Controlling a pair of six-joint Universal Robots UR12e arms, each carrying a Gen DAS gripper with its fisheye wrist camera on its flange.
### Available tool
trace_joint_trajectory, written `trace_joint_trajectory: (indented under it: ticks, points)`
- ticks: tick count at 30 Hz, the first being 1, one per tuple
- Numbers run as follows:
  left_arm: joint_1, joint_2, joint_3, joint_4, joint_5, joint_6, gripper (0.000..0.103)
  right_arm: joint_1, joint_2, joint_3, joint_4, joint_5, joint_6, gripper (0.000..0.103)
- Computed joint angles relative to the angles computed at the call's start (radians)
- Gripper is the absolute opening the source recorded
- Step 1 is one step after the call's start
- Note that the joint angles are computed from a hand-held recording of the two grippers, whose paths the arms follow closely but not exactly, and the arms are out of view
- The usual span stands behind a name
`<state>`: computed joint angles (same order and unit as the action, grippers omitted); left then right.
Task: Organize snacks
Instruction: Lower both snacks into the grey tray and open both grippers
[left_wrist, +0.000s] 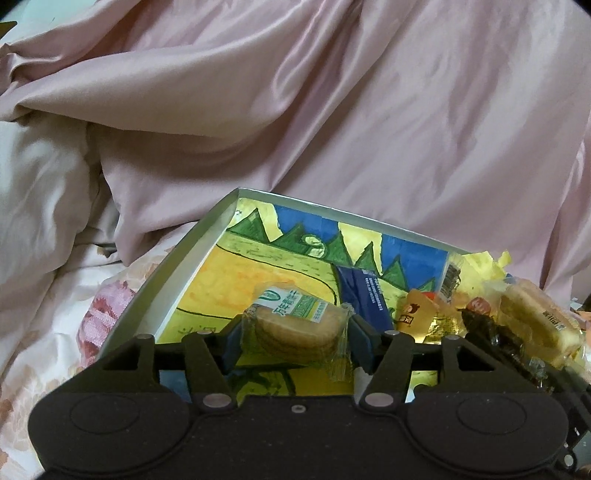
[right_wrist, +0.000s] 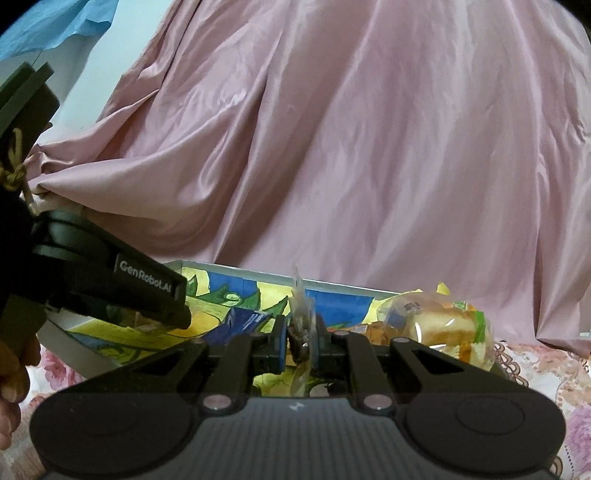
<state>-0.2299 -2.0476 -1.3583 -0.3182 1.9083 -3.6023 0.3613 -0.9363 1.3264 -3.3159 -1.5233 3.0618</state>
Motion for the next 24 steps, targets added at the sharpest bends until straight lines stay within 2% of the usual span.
trace_joint_trajectory:
  ticks: [4, 7, 10, 13, 15, 19, 21, 24]
  points:
    - [0.002, 0.004, -0.002, -0.011, -0.004, -0.022, 0.065, 0.001, 0.001, -0.003, 0.023, -0.003, 0.01, 0.015]
    - [0.002, 0.008, -0.004, -0.012, 0.002, -0.026, 0.076, 0.0, 0.0, -0.001, 0.034, 0.001, 0.024, 0.017]
    - [0.002, 0.015, -0.008, -0.006, 0.009, -0.029, 0.084, 0.001, 0.0, -0.002, 0.036, 0.001, 0.027, 0.023]
    - [0.002, 0.025, -0.014, -0.005, 0.013, -0.034, 0.09, 0.001, 0.0, -0.001, 0.035, 0.004, 0.026, 0.036]
    - [0.003, 0.033, -0.02, -0.001, 0.02, -0.039, 0.097, 0.0, -0.002, 0.001, 0.031, 0.02, 0.028, 0.054]
    - [0.005, 0.052, -0.036, 0.016, 0.022, -0.046, 0.097, 0.001, -0.01, 0.006, 0.025, 0.049, 0.024, 0.069]
    - [0.005, 0.061, -0.043, 0.025, 0.029, -0.047, 0.102, 0.001, -0.015, 0.011, 0.013, 0.062, 0.019, 0.078]
    - [0.003, 0.077, -0.056, 0.04, 0.038, -0.057, 0.102, 0.004, -0.025, 0.018, -0.006, 0.059, 0.018, 0.088]
